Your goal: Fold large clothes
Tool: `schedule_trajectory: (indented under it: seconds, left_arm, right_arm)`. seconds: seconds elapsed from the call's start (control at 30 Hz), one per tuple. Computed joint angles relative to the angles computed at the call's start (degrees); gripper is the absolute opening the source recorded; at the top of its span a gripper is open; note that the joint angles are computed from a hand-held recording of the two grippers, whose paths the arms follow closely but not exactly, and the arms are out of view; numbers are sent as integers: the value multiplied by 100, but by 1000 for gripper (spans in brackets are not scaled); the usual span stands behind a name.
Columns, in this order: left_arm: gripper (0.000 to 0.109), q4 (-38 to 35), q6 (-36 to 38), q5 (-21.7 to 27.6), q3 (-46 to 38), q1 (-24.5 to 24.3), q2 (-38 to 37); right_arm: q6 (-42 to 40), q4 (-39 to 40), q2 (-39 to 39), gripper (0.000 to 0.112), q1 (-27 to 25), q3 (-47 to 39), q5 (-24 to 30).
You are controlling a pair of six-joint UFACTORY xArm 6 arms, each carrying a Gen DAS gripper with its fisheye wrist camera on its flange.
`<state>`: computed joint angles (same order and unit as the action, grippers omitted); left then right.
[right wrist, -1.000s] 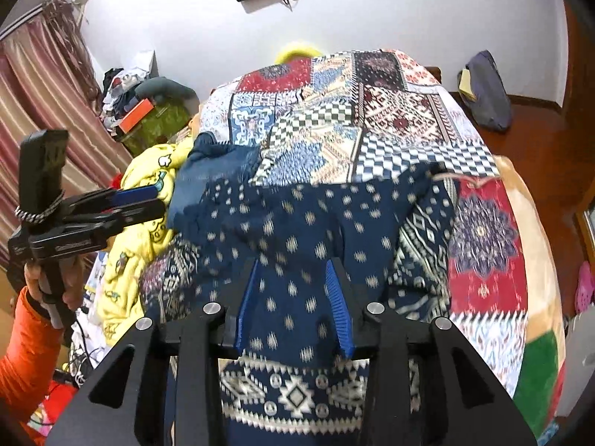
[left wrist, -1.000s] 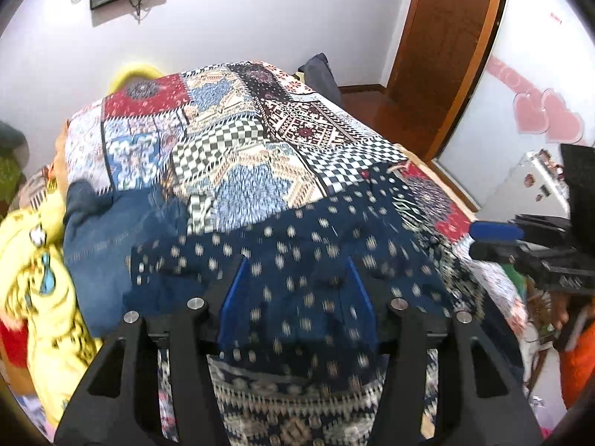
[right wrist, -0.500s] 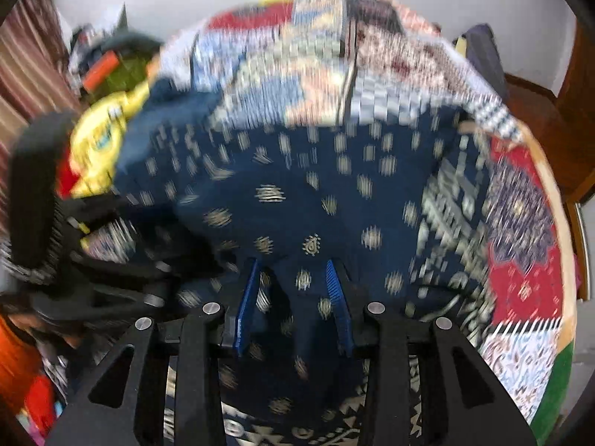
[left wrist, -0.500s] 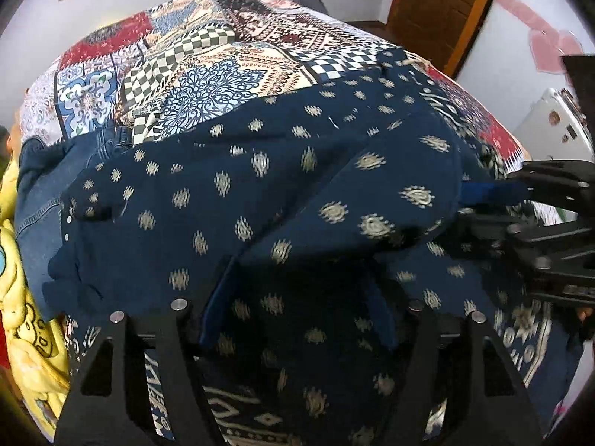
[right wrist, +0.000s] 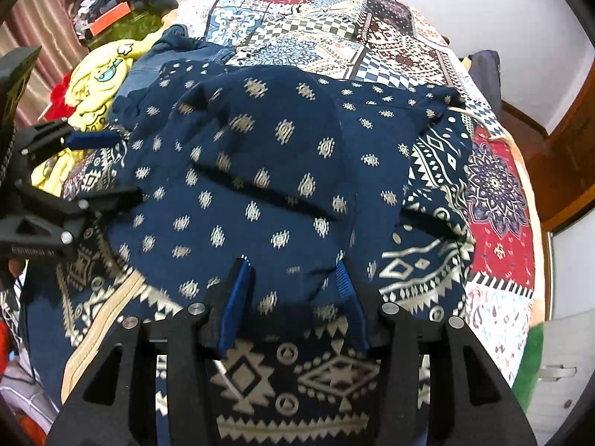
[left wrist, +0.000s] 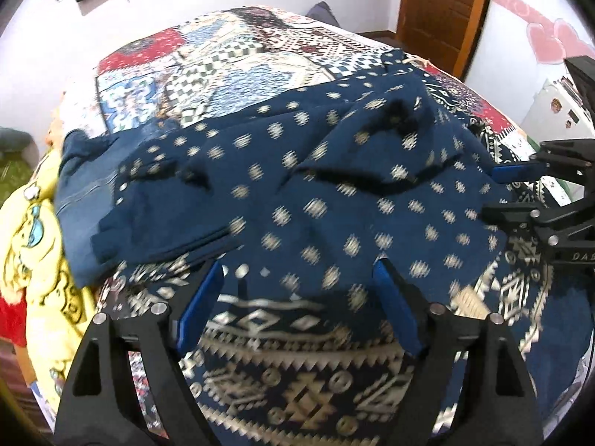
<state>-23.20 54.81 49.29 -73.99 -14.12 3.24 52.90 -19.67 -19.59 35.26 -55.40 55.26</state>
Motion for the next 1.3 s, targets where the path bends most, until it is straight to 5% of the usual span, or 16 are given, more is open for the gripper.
schedule_trajectory:
  seconds: [0.3, 0.5, 0.77, 0.97, 1.3]
  left_arm:
    - [82, -230, -302, 95, -384, 705, 109]
    - [83, -520, -975, 390, -1441, 1254, 812]
    - [83, -1092, -2252, 2086, -3808, 1733, 2648]
    - [82, -1611, -2903, 2914, -4590, 1786, 3535]
    - [79, -1784, -3435, 3129, -5960, 1524, 4644]
  right_arm:
    - [327, -270, -440, 45, 112, 107, 213]
    - [571, -545, -865, 46, -225, 148, 210]
    - [1043, -861, -1181, 54, -797, 340, 139]
    - [826, -153, -1113, 54, -1527, 827, -473]
    - [174, 1458, -776, 54, -2320, 1483, -2186]
